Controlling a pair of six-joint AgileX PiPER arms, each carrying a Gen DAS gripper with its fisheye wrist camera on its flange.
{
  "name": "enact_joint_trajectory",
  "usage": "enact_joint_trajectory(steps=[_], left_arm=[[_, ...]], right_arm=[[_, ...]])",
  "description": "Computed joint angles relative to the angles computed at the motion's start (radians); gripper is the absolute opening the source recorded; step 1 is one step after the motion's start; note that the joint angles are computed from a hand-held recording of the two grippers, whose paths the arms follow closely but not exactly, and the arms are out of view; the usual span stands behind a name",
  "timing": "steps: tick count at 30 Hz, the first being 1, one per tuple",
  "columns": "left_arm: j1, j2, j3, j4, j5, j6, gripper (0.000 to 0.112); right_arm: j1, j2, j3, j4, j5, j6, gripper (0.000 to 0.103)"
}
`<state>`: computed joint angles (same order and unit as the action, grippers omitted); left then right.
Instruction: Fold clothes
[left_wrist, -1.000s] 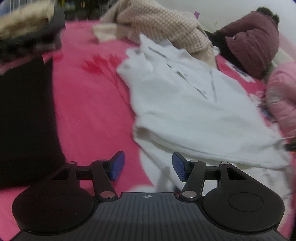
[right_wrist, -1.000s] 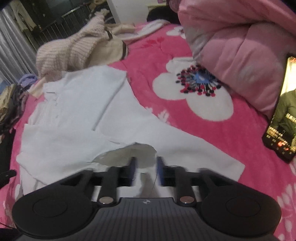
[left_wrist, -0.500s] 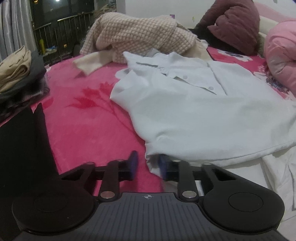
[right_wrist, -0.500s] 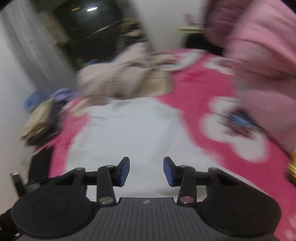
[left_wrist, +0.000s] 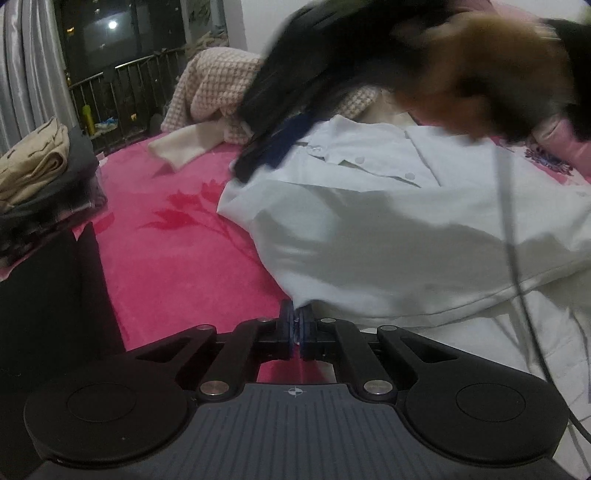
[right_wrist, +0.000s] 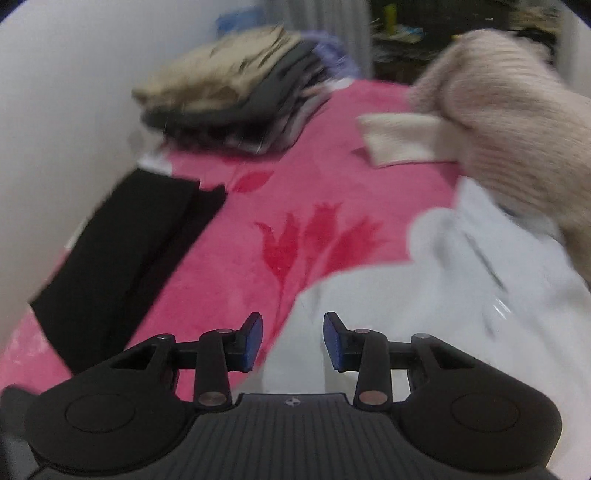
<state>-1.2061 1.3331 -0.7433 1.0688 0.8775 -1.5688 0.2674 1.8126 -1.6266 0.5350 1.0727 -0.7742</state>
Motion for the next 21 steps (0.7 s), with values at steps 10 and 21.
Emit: enact_joint_trajectory(steps=[10, 21], left_arm=[[-0.009, 0.010, 0.004, -0.009, 0.018, -0.071, 0.000], [-0.010, 0.027, -0.026, -0.064, 0.042, -0.113, 0.001]], right_arm=[[0.080, 0.079, -0.025, -0.113, -0.087, -0.010, 0.001], [0.005, 0.143, 0.004, 0.174, -0.177, 0.013, 0.004]])
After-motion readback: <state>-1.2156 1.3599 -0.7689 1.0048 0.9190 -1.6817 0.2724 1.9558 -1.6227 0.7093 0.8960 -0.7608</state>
